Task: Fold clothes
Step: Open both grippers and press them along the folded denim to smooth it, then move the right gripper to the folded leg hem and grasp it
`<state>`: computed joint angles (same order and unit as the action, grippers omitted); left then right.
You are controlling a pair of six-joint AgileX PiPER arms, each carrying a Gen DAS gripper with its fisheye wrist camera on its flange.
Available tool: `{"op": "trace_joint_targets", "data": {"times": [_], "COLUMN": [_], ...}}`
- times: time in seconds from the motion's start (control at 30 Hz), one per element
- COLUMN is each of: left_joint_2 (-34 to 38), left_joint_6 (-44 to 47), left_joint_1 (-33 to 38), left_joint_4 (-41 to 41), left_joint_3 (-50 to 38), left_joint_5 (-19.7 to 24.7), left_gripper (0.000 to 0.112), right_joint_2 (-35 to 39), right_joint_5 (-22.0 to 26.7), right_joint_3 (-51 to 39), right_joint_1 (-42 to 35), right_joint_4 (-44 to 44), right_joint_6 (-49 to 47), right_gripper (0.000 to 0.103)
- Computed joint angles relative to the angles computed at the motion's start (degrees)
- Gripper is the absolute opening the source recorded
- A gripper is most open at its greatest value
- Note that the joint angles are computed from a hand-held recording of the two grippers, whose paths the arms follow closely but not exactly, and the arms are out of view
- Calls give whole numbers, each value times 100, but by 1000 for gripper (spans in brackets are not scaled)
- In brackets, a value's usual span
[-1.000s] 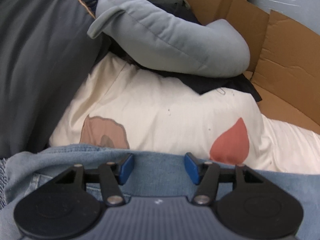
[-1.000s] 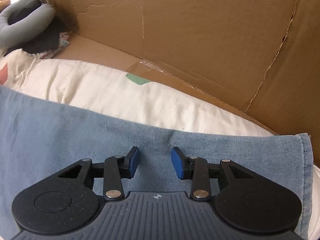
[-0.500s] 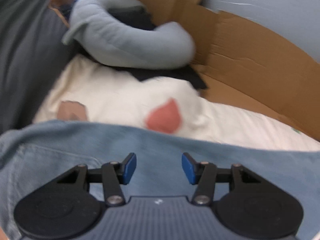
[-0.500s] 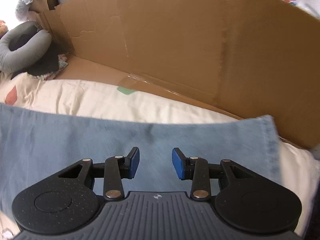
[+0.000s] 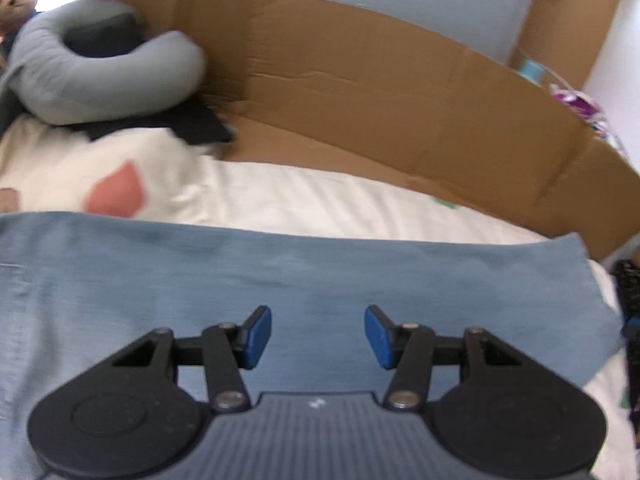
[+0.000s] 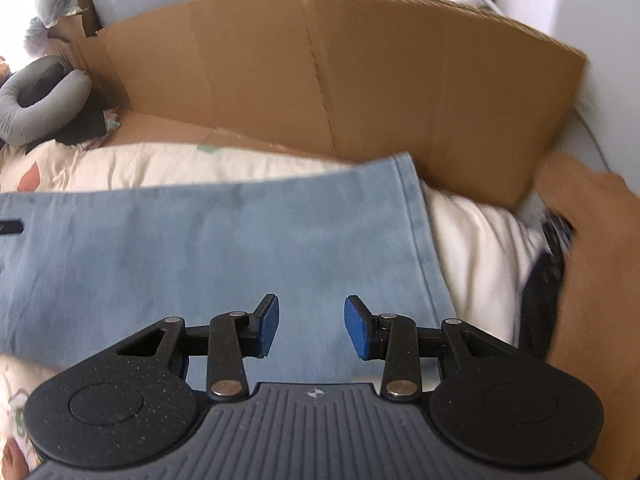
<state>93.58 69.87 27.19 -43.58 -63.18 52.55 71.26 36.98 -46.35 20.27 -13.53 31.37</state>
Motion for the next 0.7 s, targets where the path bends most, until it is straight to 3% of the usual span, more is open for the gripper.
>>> {"op": "trace_joint_targets", "data": {"times": [0.17,0.5,0.7], "left_joint_2": [-373,-1074,-1522], "left_joint_6": [-126,393,541], "left_joint_1": [-478,-1838,-2587], "left_joint_4": [53,370,306], "left_joint_3": [348,1392,2244], "left_joint_5": [15,-251,-553], "left_gripper": [56,61,68], "right_joint_2": [-618,-1015,-930], "right_joint_5": [-27,-739,-1435], "right_joint_3": [668,1752,2109], "right_joint_1": [-51,167,-266], "right_joint_4": [-132,-593,282], "right_joint_6": [484,1867,1112], "right_gripper": [44,44,44]}}
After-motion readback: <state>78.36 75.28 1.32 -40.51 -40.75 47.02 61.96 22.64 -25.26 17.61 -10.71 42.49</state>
